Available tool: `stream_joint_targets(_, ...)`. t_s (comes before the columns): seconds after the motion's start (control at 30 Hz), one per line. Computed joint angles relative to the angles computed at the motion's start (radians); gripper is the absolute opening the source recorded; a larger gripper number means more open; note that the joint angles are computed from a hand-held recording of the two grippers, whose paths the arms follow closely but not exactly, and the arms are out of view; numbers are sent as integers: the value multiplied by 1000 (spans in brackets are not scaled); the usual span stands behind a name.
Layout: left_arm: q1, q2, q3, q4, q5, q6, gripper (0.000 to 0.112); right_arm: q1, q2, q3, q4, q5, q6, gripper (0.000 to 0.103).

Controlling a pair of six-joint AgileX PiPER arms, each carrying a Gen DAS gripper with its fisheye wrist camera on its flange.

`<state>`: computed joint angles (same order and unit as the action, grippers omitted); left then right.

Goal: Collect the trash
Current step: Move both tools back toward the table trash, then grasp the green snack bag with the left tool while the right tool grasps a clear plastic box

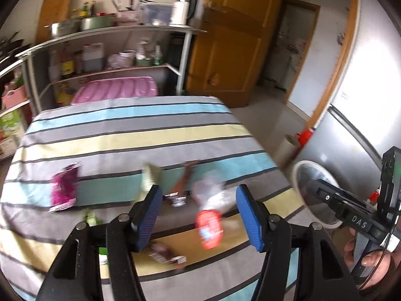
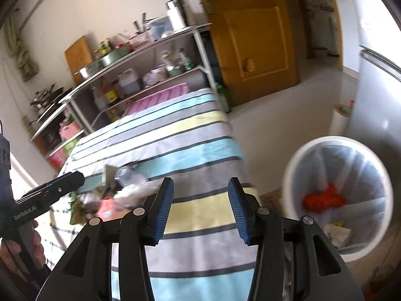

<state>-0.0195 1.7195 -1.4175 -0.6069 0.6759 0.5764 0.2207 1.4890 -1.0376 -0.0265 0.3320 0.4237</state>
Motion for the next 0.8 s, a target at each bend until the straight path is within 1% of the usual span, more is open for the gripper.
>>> stream_joint_targets(0.13,83,-34,65,-32,-9,54,68,55,55,-38,68,-14,-82,50)
stream_joint_targets(0.2,120,-40,85,-46,-9,72,69,78,81,-54,137,-28,-152,52)
stream_joint_targets(0.37,215,-43,132,-130,19,172,72,127,140,-100,261,-25,-288,56)
stream_joint_targets(0.43,238,-37,140,-144,34,186,72,149,163,-116,261,-25,-288,57)
stream_joint_targets(0.47,249,-35,146,-160,40,203,73,151,173,-123,286,-24,-314,58)
stream_joint_targets(0.57,279,-24,152,-197,77,245,75,168,202,-142,291,-13,-315,59)
stream_joint_targets(0.63,290,-14,154,-202,86,264,78,180,222,-160,279,-4,-302,60)
stream_joint_targets(0.8,284,12,148,-174,73,242,78,206,269,-210,194,31,-224,60)
